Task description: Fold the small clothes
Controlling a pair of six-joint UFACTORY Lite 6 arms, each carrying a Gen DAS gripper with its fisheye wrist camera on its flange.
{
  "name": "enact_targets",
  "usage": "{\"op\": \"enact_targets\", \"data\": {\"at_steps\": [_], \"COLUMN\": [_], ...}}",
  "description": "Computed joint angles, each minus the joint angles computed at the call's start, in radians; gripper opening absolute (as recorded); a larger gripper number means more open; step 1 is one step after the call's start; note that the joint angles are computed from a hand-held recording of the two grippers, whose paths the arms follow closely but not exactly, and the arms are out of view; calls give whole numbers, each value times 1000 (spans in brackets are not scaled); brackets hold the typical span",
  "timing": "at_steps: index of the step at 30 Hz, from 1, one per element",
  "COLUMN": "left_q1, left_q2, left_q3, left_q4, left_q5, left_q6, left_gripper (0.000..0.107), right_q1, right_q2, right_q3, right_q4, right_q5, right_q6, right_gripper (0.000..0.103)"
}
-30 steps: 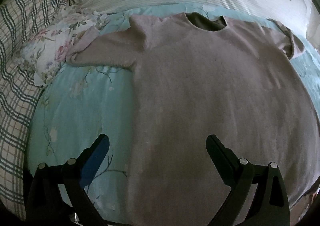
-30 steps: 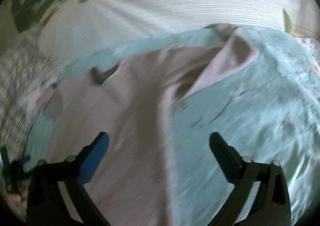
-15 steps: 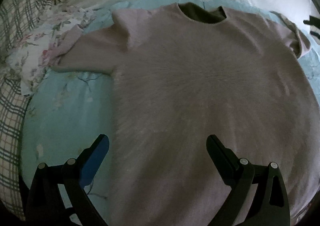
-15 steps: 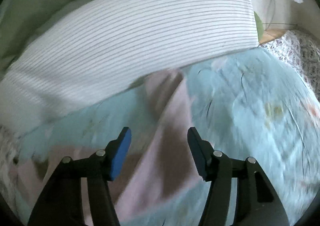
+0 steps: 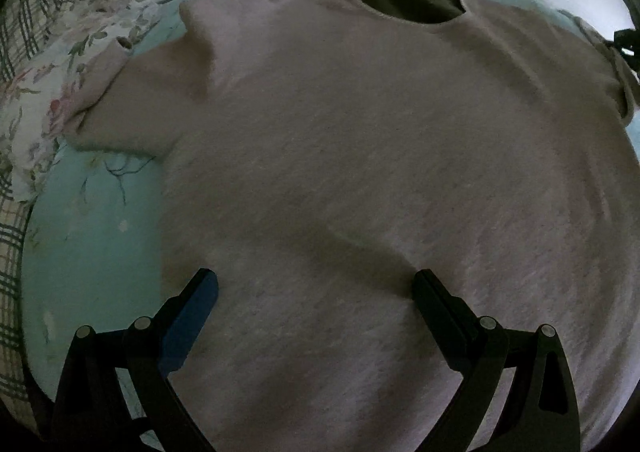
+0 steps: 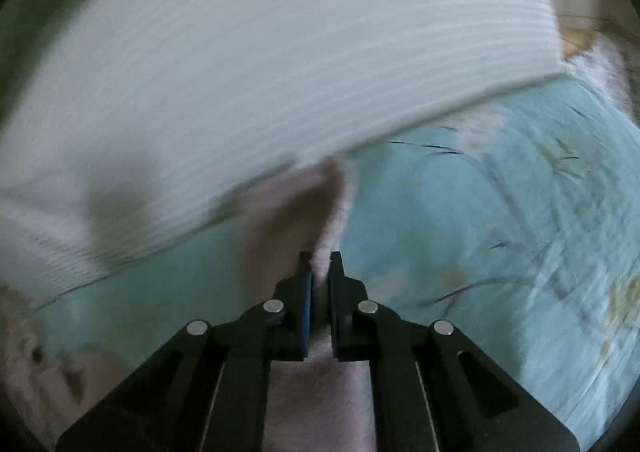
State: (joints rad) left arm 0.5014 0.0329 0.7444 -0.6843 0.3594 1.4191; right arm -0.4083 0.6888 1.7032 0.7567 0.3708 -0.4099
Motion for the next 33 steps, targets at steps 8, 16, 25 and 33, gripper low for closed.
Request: {"op": "enact_targets", "data": {"at_steps": [8, 16, 25, 33], "left_q1": [86, 248, 402, 360], "left_q2": [-63, -35, 262, 481], "left_q3": [-10, 88, 421, 688], "left_q4": [-48, -90, -73, -59], "left_q5": [158, 318, 511, 660], "left_q6": [64, 128, 67, -74], "left_gripper": [98, 98, 98, 98], "right_q1": [315, 789, 1115, 1103], "right_q2": [-411, -277, 186, 141], "right_q3": [-416, -305, 211, 28], "right_q4": [595, 1225, 433, 769], "right_q5": [-17, -116, -225, -88], "right_q6": [-470, -911, -137, -450], "right_gripper": [8, 8, 12, 61]}}
